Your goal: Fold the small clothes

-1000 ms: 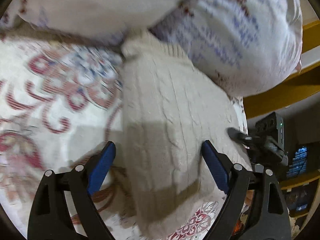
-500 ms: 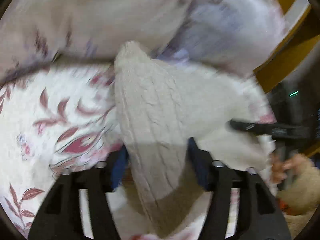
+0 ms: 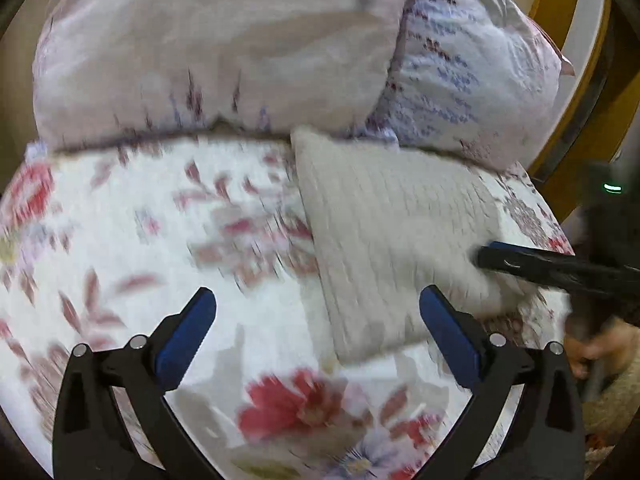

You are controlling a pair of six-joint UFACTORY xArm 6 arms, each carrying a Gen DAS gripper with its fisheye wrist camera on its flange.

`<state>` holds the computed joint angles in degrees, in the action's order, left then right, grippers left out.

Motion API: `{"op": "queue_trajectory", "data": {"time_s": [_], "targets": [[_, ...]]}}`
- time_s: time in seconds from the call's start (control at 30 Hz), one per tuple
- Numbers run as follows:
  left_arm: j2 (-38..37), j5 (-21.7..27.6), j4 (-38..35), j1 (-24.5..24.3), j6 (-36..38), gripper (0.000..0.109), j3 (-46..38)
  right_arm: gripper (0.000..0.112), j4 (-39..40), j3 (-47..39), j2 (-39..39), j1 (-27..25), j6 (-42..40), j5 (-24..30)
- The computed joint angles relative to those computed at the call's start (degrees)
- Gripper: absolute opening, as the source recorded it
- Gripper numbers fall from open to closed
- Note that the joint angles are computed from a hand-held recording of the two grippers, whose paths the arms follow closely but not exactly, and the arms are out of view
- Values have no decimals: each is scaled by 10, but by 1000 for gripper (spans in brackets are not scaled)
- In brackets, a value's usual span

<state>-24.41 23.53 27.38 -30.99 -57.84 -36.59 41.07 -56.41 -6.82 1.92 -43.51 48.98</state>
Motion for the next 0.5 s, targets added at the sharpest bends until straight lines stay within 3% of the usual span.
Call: {"op": "queue_trajectory", "data": {"time_s": [0.1, 0.2, 0.33, 0.5], "targets": [[8, 9, -46, -25, 17, 101, 8, 65, 1, 38, -56, 1, 30, -28], [17, 23, 0, -51, -25, 101, 5, 95, -16, 138, -156, 12, 19, -120], [47, 52, 43, -75, -63, 101, -19, 96, -99, 215, -198, 9, 50, -171], [83, 99, 85, -94, -106, 101, -51, 96, -178, 261, -218, 11, 96, -167]]}}
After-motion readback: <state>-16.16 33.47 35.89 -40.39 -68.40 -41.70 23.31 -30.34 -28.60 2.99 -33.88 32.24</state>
